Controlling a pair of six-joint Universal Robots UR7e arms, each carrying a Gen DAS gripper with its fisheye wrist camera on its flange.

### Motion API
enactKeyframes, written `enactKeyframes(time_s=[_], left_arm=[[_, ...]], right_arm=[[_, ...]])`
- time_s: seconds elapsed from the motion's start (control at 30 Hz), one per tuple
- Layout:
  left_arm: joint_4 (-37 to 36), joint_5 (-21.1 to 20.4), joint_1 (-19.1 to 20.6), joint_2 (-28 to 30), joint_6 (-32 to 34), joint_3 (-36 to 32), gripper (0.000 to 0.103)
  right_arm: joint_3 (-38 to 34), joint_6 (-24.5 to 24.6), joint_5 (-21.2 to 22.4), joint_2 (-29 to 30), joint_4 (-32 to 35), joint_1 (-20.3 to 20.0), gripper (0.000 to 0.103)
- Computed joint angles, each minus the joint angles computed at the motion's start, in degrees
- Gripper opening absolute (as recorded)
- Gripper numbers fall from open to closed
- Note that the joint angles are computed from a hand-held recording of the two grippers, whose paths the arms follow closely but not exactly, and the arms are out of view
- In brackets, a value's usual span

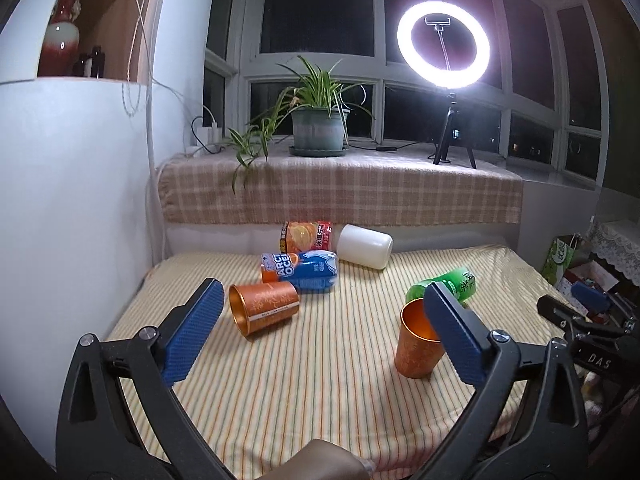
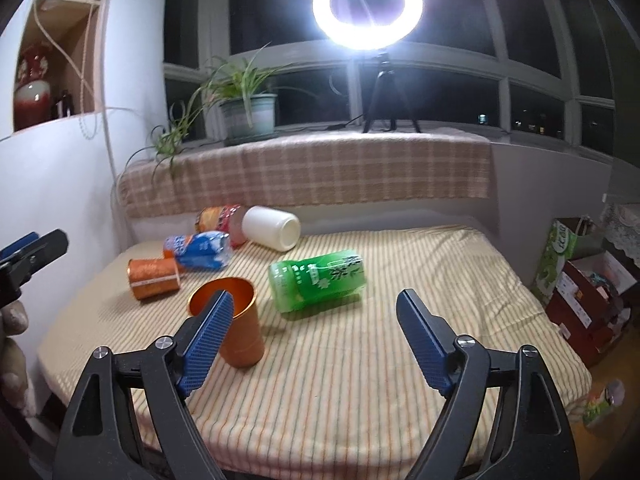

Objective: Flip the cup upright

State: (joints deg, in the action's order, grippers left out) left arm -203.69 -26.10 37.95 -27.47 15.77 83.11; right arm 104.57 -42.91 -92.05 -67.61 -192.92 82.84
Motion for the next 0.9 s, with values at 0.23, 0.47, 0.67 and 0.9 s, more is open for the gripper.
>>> enactKeyframes(time_s=[0.23,0.47,0.67,0.9], left_arm=[[-0.23,1.16,-0.22,0.47,-0.50,-0.27,0.102],[-0.66,2.77,-0.27,0.89,-0.80,-0.85,0.103],[-3.72,3.77,-0.37,1.62,1.08,-1.67,0.103],[-4.79,4.14,-0.43,1.78,2.45,-1.78,0.103]], right_arm=[[0.21,-0.45,-0.68,0.53,-4.73,0.00,0.095],[0.19,-0.58,-0.95,1.14,-7.83,0.10,0.100],[-0.32,-0.34,-1.65,1.80,-8.59,0.26,0.100],[-0.36,-0.35,-2.08,2.10,-9.44,0.26,0.100]])
